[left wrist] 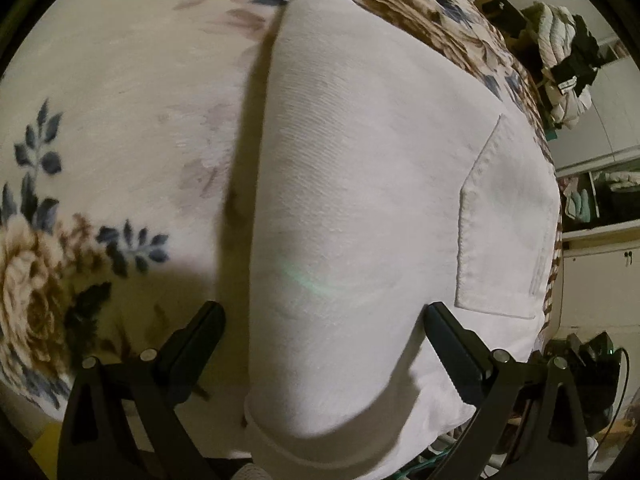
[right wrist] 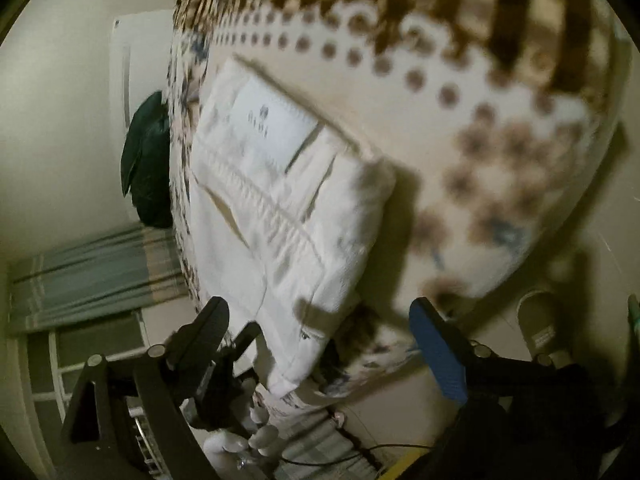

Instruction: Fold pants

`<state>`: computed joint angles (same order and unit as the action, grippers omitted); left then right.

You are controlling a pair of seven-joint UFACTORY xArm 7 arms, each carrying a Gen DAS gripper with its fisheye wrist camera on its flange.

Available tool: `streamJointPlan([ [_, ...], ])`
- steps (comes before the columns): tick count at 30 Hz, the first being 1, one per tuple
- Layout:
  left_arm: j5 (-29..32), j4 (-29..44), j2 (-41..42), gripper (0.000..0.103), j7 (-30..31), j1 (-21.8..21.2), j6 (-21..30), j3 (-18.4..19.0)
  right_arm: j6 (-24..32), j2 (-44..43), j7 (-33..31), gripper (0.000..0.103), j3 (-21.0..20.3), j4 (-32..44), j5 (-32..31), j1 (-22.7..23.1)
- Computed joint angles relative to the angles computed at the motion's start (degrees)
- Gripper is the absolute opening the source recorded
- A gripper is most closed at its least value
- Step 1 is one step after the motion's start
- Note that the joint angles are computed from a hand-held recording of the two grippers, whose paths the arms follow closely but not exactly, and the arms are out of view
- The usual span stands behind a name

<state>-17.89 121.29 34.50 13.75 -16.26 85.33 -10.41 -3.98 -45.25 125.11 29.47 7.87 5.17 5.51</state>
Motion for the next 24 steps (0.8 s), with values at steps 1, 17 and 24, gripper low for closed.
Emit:
streamJointPlan([
  [1,-0.22,-0.76,-0.48,0.103,0.44,0.31,-0.22,-0.04,-2.25,2.74,-0.53,0.094,0.11,0.54,-0.45,-1.00],
  [17,-3.18,3.67,3.44,0.094,-1.05,-0.13,-1.69,-1.05,-11.26,19.30,-17.32,0.049,19.04,10.79,9.14,-25.49],
  [24,-6.74,2.73,-0.09,0.018,-1.69,1.36,-3.91,-2.21,1.85,14.48,-17.00,0.028,13.64,15.45,6.11,-21.10],
])
